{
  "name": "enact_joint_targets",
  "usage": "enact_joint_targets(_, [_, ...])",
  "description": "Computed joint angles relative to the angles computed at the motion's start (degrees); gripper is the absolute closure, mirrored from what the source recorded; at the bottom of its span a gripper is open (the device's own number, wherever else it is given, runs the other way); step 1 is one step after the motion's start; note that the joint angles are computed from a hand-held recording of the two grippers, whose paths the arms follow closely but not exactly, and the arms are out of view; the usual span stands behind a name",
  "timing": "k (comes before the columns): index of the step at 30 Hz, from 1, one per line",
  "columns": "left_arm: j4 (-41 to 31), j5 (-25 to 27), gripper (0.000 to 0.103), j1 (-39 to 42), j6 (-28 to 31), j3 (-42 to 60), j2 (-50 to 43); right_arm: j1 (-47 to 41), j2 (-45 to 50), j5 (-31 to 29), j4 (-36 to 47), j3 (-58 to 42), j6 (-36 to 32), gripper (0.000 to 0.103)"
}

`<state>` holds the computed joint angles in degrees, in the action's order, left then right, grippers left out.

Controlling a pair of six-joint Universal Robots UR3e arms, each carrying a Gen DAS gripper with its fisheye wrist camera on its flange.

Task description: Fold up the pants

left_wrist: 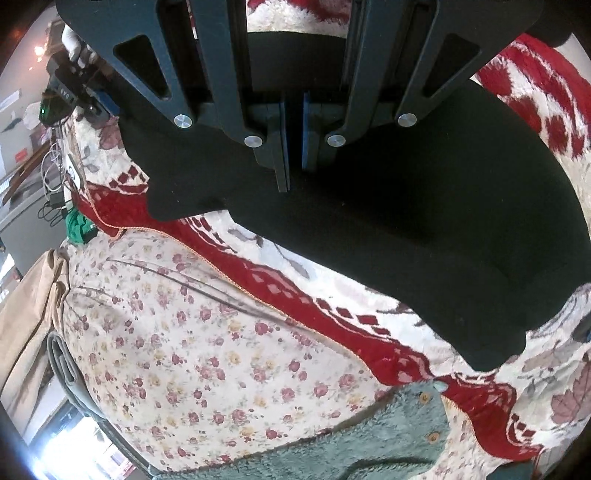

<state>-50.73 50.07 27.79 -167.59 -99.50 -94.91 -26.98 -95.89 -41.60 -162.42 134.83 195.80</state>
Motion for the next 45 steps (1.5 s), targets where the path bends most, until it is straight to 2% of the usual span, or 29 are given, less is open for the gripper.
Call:
enact_joint_targets(3, [0.98, 0.68, 0.099, -0.47, -0.19, 0.12, -0.27, 2.89, 2.22, -4.42, 1.70, -3.00, 2.96, 0.071])
enact_joint_targets(6, [2.17, 0.84, 0.099, -0.66, -0.47, 0.08, -0.77, 2.32, 1.56, -3.56, 2.72, -2.55, 4.88, 0.066])
enact_joint_targets(7, [2.56, 0.97, 0.099, -0.84, -0.70, 0.10, -1.07, 2.30, 1.60, -3.70, 1.55, -2.14, 5.95, 0.059])
enact_joint_targets(8, [2.15, 0.94, 0.099, -0.78, -0.53, 0.25, -1.07, 2.68, 2.64, -4.22, -0.38, -2.15, 7.27, 0.057])
enact_joint_targets(13, [1.05, 1.82, 0.099, -1.62, -1.54, 1.83, -2.98, 6.70, 10.28, -9.07, -7.34, -6.08, 13.87, 0.057])
enact_joint_targets(15, [0.81, 1.95, 0.099, -1.86, -2.11, 2.49, -3.58, 7.42, 13.92, -10.11, -12.83, -7.06, 18.00, 0.057])
enact_joint_targets(18, [1.08, 2.24, 0.099, -2.32, -2.84, 3.14, -4.17, 7.12, 16.85, -10.00, -18.40, -6.71, 20.12, 0.072])
enact_joint_targets(19, [1.33, 2.43, 0.099, -2.51, -3.05, 3.35, -4.37, 6.31, 17.55, -8.40, -21.20, -5.74, 20.27, 0.080])
enact_joint_targets(20, [0.86, 2.48, 0.099, -2.62, -3.09, 4.08, -4.75, 5.48, 17.41, -7.35, -23.07, -4.53, 20.52, 0.095])
enact_joint_targets(23, [-0.03, 0.82, 0.099, -1.96, -3.41, 5.00, -4.51, 3.01, 15.82, -3.87, -28.07, -1.39, 20.95, 0.098])
enact_joint_targets(27, [-0.46, -2.57, 0.098, 0.06, -2.44, 3.95, -0.81, 2.14, 7.14, -2.75, -22.78, -0.06, 16.62, 0.098])
enact_joint_targets(31, [-3.63, -5.41, 0.099, 2.84, 1.02, 1.55, 4.23, -1.25, -5.19, 1.30, -15.00, 3.45, 11.26, 0.098])
enact_joint_targets(34, [-5.71, -6.54, 0.099, 5.28, 4.26, -1.24, 7.90, -6.12, -16.91, 5.66, -4.21, 7.04, 5.89, 0.098])
enact_joint_targets(35, [-6.93, -6.83, 0.099, 6.53, 5.94, -3.25, 9.70, -7.70, -21.20, 6.29, 2.16, 7.80, 2.65, 0.098])
enact_joint_targets(36, [-7.06, -6.21, 0.099, 6.99, 7.16, -5.38, 11.19, -8.48, -25.02, 5.25, 9.88, 7.62, -1.46, 0.098])
enact_joint_targets(37, [-5.81, -4.79, 0.099, 6.95, 8.11, -8.10, 12.72, -8.68, -26.78, 3.80, 13.73, 7.52, -3.70, 0.098])
enact_joint_targets(38, [-3.24, -2.93, 0.098, 6.33, 8.21, -10.68, 13.69, -7.31, -27.40, -0.71, 16.48, 7.27, -5.22, 0.098])
enact_joint_targets(40, [3.89, 2.91, 0.098, 3.51, 6.78, -15.71, 13.96, -5.68, -25.82, -5.26, 16.04, 8.53, -5.97, 0.098])
enact_joint_targets(42, [5.09, 4.62, 0.098, 2.83, 6.68, -17.62, 13.41, 1.14, -20.63, -14.53, 13.54, 6.08, -6.66, 0.098])
enact_joint_targets(43, [5.32, 4.65, 0.098, 2.95, 6.67, -18.31, 13.45, 2.58, -19.34, -16.14, 12.72, 5.39, -6.75, 0.098])
enact_joint_targets(45, [4.42, 2.99, 0.098, 4.43, 7.28, -18.83, 14.46, 1.95, -20.16, -14.28, 14.08, 5.37, -7.40, 0.098])
